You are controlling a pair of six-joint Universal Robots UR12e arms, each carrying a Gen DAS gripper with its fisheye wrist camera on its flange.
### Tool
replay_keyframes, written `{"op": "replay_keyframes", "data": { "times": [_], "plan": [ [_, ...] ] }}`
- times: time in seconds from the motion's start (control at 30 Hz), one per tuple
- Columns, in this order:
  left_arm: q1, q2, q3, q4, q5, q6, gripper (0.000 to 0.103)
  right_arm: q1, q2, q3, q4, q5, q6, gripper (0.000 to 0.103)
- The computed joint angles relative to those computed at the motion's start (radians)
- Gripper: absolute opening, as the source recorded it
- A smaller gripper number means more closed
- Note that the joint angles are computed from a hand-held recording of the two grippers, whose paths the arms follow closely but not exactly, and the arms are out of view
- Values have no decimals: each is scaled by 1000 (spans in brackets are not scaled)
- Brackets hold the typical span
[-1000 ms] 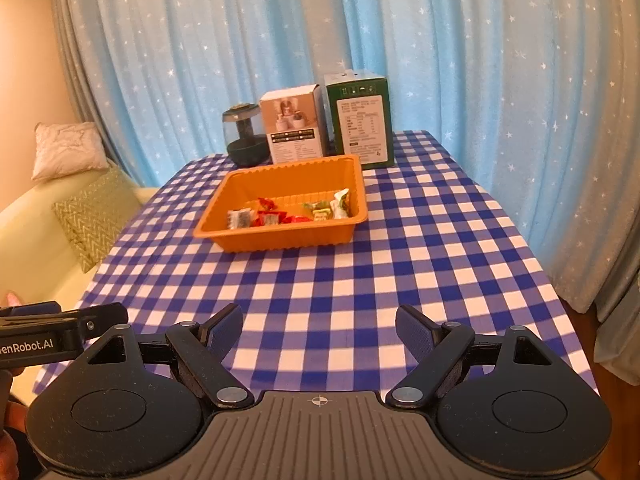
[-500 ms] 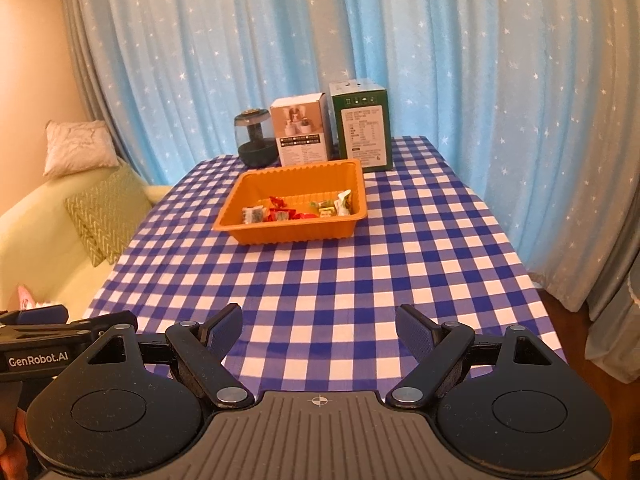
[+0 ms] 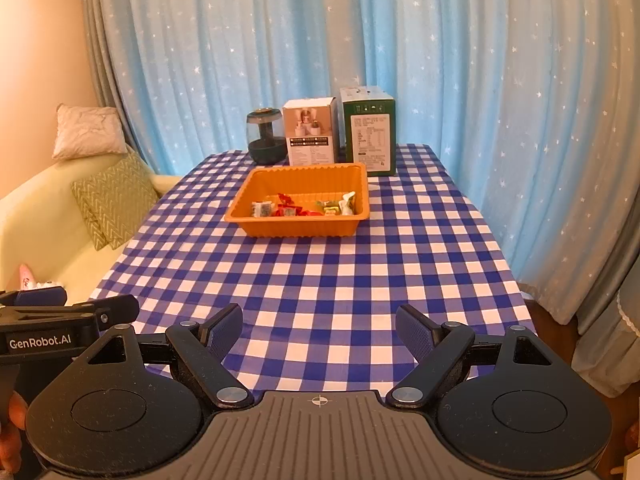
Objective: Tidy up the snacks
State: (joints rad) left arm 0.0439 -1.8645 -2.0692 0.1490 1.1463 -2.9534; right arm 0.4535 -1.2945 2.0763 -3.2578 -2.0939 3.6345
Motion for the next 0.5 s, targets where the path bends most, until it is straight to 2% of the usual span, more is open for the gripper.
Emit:
{"op": "replay_keyframes", "data": {
  "times": [0.5],
  "plan": [
    [4, 10, -9, 16, -7, -6, 103, 7, -2, 2, 0, -6, 6, 83]
  ]
}}
